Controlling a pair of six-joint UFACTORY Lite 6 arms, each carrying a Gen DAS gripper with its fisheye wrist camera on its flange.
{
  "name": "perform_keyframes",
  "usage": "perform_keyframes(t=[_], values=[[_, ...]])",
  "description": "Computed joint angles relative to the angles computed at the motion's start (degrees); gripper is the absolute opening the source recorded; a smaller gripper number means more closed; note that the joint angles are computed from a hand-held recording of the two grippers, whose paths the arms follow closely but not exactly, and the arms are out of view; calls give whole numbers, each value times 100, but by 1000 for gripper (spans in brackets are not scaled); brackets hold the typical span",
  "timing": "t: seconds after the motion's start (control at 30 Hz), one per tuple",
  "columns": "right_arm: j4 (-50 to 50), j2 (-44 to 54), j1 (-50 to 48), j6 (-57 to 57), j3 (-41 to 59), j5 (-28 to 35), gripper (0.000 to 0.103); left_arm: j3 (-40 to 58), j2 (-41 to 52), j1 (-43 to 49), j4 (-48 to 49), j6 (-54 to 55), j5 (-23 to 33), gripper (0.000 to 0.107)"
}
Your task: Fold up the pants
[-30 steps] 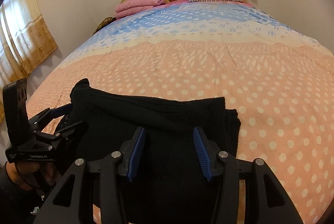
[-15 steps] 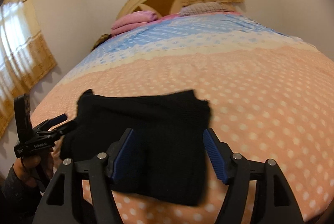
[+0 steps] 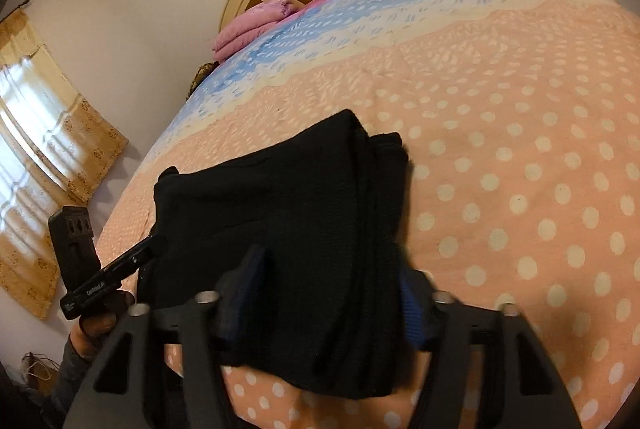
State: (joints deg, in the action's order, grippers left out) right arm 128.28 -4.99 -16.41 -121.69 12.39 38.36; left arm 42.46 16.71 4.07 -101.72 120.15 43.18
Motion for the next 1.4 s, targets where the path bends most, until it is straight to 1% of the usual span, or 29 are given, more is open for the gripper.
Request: perform_keyframes(t=[0.03, 0.07, 0.13, 0.23, 0.3, 0.33, 0.4, 0.47, 0.5, 0.57, 0.67, 0.73, 0.83, 0.93, 1.0, 1.03, 1.07, 1.1, 1.13, 1.17, 1.2, 1.23, 1.3, 1.4], values=[[-120, -78, -46, 128, -54, 64, 36, 40, 43, 79, 131, -111, 106, 62], [-170, -225, -50, 202, -123, 59, 32, 115, 105, 155, 298, -277, 211, 58], [-128, -816, 179, 337, -319, -207, 29, 140, 124, 265, 449, -419, 373, 25], [0, -2076, 1070, 752, -463, -1185, 27, 142, 36, 404, 678, -602, 579, 20], [-144, -2596, 1547, 1122, -349, -1711, 27, 95, -120, 530, 748, -664, 724, 19], [-230, -2702, 1752, 1276, -217, -1904, 27, 67, -227, 652, 845, -744, 865, 18], [-448, -2616, 2029, 1515, 135, -2099, 26, 51, -451, 906, 979, -861, 1053, 18], [-242, -2173, 2301, 1277, 635, -2233, 26, 154, -624, 1276, 1214, -1038, 1298, 18], [43, -1736, 2458, 1000, 1022, -2221, 26, 260, -668, 1489, 1364, -1146, 1428, 18], [249, -965, 2630, 800, 1677, -2078, 26, 513, -697, 1967, 1622, -1328, 1650, 16], [500, 554, 3041, 574, 3065, -1955, 26, 1010, -570, 2733, 1970, -1524, 1887, 14], [597, 1638, 3394, 556, 4099, -1925, 26, 1333, -408, 3187, 2155, -1594, 1897, 14], [353, 3122, 3870, 823, 5700, -2078, 26, 1749, -68, 3776, 2292, -1480, 1740, 14], [-101, 4438, 4281, 1261, 7139, -2340, 26, 1955, 310, 4120, 2173, -1099, 1291, 14], [-1086, 5142, 4457, 2298, 7971, -2601, 26, 2109, 718, 4151, 2047, -774, 886, 14], [-1589, 5485, 4493, 2894, 8315, -2659, 27, 2129, 884, 4095, 1967, -637, 604, 17], [-1853, 5705, 4488, 3252, 8521, -2735, 27, 2160, 1099, 4061, 1878, -492, 384, 21], [-1877, 5792, 4462, 3370, 8566, -2807, 31, 2124, 1280, 4032, 1720, -275, 187, 33], [-1865, 5808, 4360, 3448, 8507, -2699, 33, 2056, 1373, 3976, 1492, -18, -52, 50], [-2069, 5846, 4265, 3766, 8511, -2551, 39, 1849, 1357, 3902, 1024, 444, -349, 59], [-2256, 5845, 4143, 4073, 8440, -2425, 48, 1711, 1371, 3893, 598, 864, -425, 70], [-2285, 5836, 4019, 4140, 8342, -2261, 48, 1608, 1372, 3939, 412, 1055, -343, 74], [-2017, 5763, 3912, 3884, 8147, -2013, 48, 1608, 1424, 3964, 465, 909, -293, 75], [-1446, 5591, 3869, 3323, 7844, -1948, 49, 1490, 1303, 3924, 335, 1002, -406, 76]])
